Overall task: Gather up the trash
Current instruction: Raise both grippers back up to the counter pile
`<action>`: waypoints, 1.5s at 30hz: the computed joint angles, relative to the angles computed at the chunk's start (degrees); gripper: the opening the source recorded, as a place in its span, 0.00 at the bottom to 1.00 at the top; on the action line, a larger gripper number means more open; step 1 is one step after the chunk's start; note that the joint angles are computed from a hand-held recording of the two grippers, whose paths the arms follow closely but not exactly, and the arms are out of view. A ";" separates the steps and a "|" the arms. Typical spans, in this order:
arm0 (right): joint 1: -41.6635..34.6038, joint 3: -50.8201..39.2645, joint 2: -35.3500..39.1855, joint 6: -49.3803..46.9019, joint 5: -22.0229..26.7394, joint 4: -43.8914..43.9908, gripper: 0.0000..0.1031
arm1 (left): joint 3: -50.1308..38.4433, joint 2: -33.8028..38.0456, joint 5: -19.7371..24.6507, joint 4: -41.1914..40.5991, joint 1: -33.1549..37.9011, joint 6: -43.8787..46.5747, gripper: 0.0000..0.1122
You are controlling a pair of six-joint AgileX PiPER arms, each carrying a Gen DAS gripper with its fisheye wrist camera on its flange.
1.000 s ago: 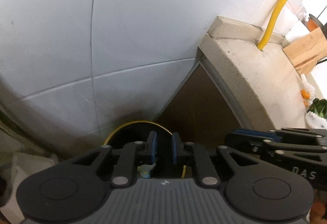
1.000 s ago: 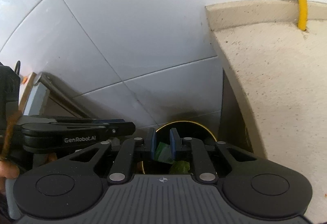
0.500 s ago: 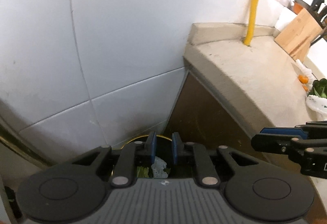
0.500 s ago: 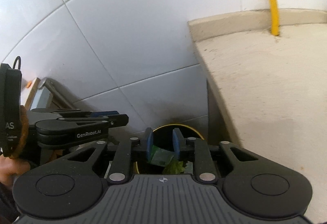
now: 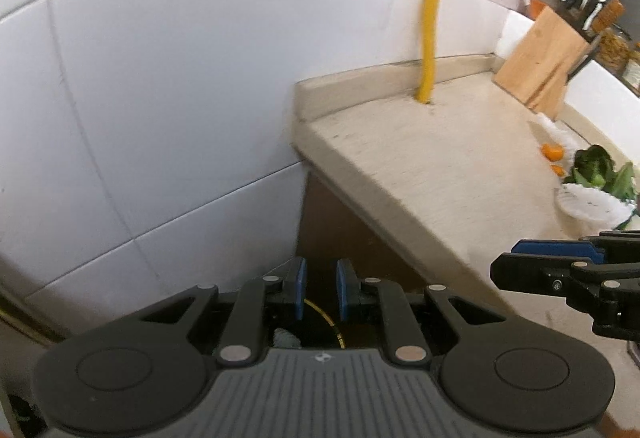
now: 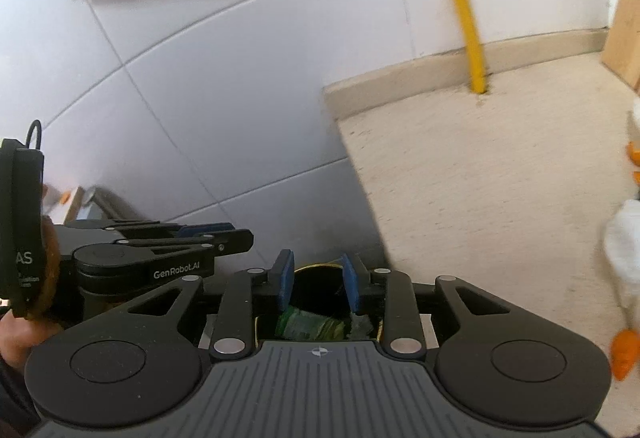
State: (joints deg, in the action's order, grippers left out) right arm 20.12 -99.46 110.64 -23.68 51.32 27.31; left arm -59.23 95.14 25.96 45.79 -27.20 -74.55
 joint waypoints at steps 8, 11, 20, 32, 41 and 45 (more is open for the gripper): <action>-3.58 6.19 -6.59 -0.50 -4.01 0.60 0.42 | -3.59 -0.69 0.49 -0.08 -3.72 2.71 0.14; -4.27 9.59 -10.17 -0.28 -6.78 -0.80 0.46 | -4.64 -1.09 0.98 1.68 -5.82 2.24 0.16; -6.79 18.05 -19.58 2.37 -13.24 -6.47 0.57 | -9.98 -0.01 4.56 2.85 -11.74 4.75 0.26; -11.66 25.19 -26.64 5.70 -17.36 -10.99 0.66 | -20.00 5.77 7.61 0.62 -17.26 13.65 0.32; -15.60 28.15 -29.18 9.30 -19.00 -14.74 0.72 | -27.87 11.04 10.27 -2.67 -19.70 21.66 0.38; -16.86 28.37 -29.12 9.89 -19.28 -16.31 0.76 | -31.30 13.51 11.67 -4.58 -20.49 25.37 0.40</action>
